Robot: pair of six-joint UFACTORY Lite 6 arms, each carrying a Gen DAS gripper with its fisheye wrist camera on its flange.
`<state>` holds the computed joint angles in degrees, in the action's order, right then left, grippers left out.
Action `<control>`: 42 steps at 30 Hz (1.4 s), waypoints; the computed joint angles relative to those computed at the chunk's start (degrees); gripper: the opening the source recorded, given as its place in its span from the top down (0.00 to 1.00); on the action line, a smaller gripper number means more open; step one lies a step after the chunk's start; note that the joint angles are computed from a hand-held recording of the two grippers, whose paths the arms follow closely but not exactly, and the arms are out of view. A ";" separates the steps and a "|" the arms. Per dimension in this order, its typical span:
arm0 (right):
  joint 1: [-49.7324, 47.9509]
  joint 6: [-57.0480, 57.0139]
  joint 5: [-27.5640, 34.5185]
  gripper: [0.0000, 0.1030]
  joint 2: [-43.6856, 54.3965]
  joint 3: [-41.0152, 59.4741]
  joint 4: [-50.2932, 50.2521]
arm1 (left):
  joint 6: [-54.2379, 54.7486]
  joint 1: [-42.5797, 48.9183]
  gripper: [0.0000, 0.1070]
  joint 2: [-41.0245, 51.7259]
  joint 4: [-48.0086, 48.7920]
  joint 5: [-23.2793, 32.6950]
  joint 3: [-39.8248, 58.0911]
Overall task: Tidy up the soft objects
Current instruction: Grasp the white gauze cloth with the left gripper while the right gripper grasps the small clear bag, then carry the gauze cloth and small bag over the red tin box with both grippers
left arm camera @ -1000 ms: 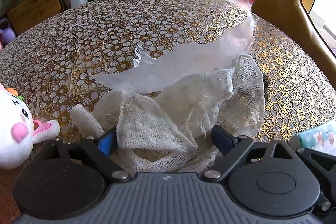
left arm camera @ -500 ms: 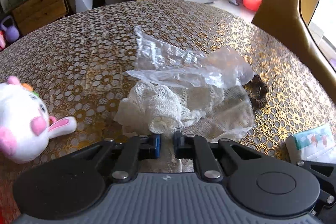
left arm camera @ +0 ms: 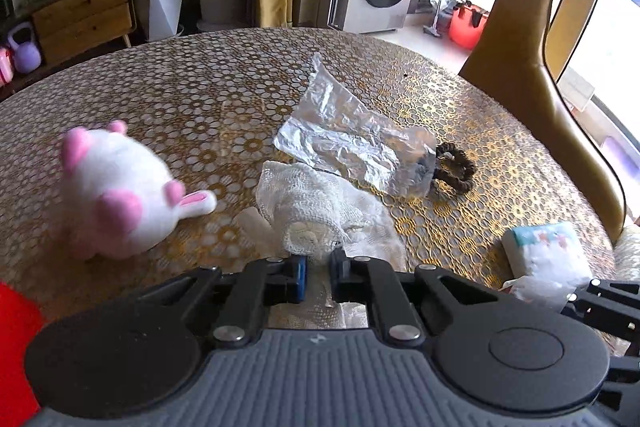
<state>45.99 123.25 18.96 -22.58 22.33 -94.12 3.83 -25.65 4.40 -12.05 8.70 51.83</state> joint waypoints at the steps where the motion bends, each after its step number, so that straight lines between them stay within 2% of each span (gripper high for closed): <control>1: 1.36 -3.23 0.84 0.84 -1.41 -0.14 3.76 | 1.97 0.40 0.90 -1.81 -1.80 0.84 -1.03; 5: 8.82 -13.38 6.78 0.84 -6.13 0.49 17.12 | 14.60 3.71 0.90 -10.77 -12.94 4.98 -6.34; 9: 15.15 -16.94 11.84 0.84 -8.15 2.64 23.66 | 19.26 7.99 0.90 -19.79 -15.96 11.12 -10.35; 16: 26.76 -16.94 21.34 0.84 -5.06 9.90 26.97 | 32.34 22.69 0.90 -34.44 -23.24 25.12 -14.45; 21: 30.79 -16.53 23.23 0.84 -0.47 15.90 27.17 | 42.95 37.21 0.90 -39.80 -27.36 36.76 -13.44; 26: 33.13 -17.45 23.53 0.84 6.14 22.94 26.82 | 55.30 55.17 0.90 -40.05 -32.38 49.35 -10.51; 31: 34.28 -18.88 23.00 0.84 13.48 30.66 26.32 | 65.35 70.51 0.90 -36.95 -35.31 59.02 -6.42; 37: 34.06 -21.82 20.83 0.84 22.75 40.83 26.41 | 74.57 84.21 0.90 -30.60 -36.83 65.66 -0.63; 42: 32.58 -25.61 17.89 0.84 30.58 49.60 27.41 | 78.90 91.14 0.90 -24.42 -37.64 66.61 3.65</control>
<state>78.56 97.64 36.85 8.00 71.92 -66.71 82.74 65.49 -20.01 -49.69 75.32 55.48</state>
